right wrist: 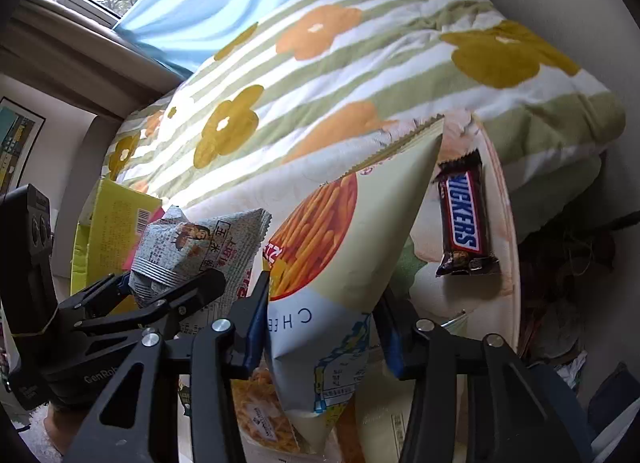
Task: Organize snacks
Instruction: 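Grasp the grey printed packet with the left tool while the right tool grasps the cheese stick bag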
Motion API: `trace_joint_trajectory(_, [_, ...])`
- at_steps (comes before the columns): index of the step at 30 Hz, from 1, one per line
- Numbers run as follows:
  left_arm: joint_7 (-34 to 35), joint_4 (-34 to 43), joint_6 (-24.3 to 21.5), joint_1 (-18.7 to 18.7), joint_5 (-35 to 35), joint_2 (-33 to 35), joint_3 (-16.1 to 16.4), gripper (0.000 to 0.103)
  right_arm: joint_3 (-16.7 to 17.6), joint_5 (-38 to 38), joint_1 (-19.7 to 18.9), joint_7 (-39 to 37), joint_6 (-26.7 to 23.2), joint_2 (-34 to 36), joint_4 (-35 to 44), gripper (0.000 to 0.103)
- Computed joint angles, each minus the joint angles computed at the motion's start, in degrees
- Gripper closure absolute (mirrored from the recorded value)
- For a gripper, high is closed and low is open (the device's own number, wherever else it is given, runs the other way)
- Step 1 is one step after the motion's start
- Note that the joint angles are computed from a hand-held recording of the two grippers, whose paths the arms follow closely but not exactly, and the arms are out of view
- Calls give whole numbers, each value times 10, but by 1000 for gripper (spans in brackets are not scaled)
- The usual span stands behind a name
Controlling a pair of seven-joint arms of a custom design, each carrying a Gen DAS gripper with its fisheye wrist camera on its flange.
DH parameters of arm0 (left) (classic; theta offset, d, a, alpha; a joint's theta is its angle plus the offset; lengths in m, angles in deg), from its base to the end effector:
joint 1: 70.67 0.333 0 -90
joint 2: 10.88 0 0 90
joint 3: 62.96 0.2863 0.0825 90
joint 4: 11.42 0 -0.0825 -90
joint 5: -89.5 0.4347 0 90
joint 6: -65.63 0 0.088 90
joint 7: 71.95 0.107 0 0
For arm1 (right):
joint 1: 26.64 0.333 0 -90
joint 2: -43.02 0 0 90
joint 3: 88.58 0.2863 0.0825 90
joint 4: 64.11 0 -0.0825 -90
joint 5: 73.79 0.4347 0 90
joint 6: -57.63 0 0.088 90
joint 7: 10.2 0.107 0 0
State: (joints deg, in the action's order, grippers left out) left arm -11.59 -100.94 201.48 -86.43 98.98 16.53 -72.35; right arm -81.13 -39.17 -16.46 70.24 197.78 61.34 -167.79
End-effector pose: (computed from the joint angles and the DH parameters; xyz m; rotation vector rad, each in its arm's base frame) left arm 0.6841 -0.3021 0.3572 -2.0937 2.0727 -0.4504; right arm 0.6663 0.2070 0.3461 -1.8713 1.7776 0.2323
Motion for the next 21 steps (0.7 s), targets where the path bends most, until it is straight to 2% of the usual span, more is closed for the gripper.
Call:
trace_joint_trajectory(8, [-72, -96, 57, -6, 47, -107, 11, 27, -2, 10, 5, -43, 17, -63, -36, 61])
trace_joint_trajectory(11, [-106, -129, 61, -1, 71, -154, 12, 27, -3, 20, 12, -66, 18, -83, -42, 61])
trace_joint_trajectory(16, [-143, -185, 67, 22, 106, -229, 6, 27, -3, 53, 26, -108, 15, -110, -40, 61])
trace_joint_trajectory(21, [-155, -240, 82, 55, 123, -296, 1, 27, 0, 56, 49, -123, 20, -118, -28, 61])
